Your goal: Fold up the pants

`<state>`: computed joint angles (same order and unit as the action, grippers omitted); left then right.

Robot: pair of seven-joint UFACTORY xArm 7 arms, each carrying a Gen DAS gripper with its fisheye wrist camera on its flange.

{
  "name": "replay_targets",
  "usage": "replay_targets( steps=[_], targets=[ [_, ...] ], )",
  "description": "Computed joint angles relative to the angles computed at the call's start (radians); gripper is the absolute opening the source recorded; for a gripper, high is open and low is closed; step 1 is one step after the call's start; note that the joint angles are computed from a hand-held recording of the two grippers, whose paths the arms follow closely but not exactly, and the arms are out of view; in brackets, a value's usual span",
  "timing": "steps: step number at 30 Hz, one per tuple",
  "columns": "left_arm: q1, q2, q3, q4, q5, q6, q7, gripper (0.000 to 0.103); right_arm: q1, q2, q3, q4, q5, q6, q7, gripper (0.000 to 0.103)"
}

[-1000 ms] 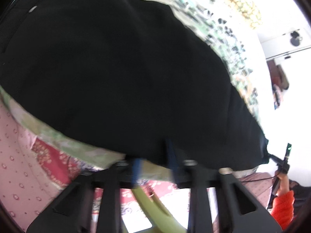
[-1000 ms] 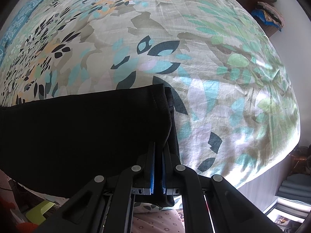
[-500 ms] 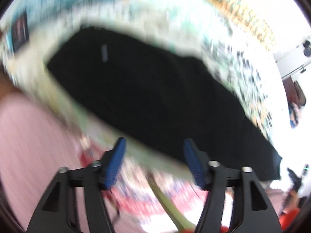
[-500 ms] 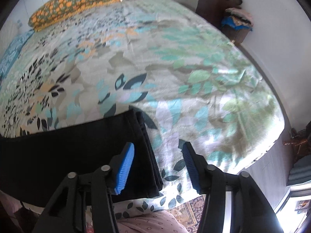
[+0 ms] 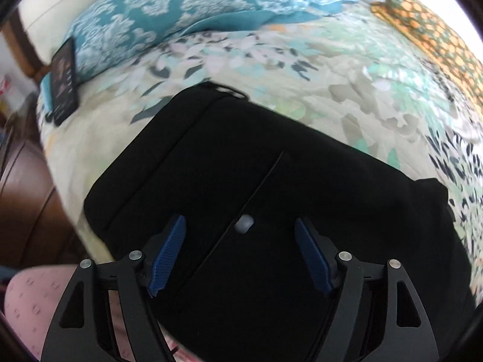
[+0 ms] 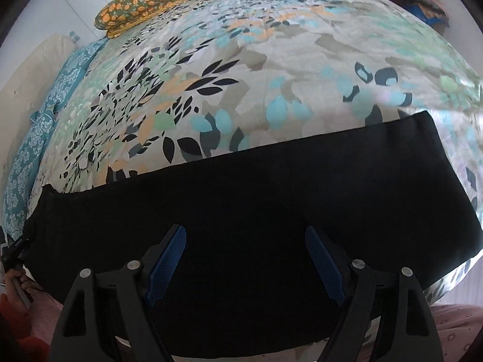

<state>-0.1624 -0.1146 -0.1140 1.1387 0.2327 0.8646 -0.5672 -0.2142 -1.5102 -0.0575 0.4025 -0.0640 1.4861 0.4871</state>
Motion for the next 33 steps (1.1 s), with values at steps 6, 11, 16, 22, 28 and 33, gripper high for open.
replay_targets(
  steps=[6,11,16,22,28,33],
  targets=[
    [-0.089,-0.047,-0.008,-0.039,-0.234,-0.185,0.213,0.089,-0.031,-0.058,-0.051,-0.032,0.012,-0.022,0.017,0.089],
    [-0.150,0.098,-0.052,0.075,-0.239,-0.218,0.382,0.090,-0.039,-0.097,-0.072,-0.060,0.032,-0.049,0.010,0.099],
    [-0.149,0.184,-0.035,0.081,-0.141,-0.247,0.319,0.091,-0.042,-0.127,-0.070,-0.080,0.046,-0.063,0.003,0.103],
    [-0.167,0.150,-0.041,-0.001,0.004,-0.327,0.262,0.100,-0.027,-0.096,-0.016,-0.076,0.036,-0.057,-0.001,0.103],
    [-0.165,0.146,-0.040,-0.010,-0.010,-0.344,0.271,0.102,0.027,-0.024,0.079,-0.060,-0.011,-0.026,-0.024,0.103],
    [-0.165,0.142,-0.040,-0.018,0.000,-0.353,0.263,0.102,0.050,-0.012,0.090,-0.059,-0.036,-0.017,-0.011,0.103]
  ],
)
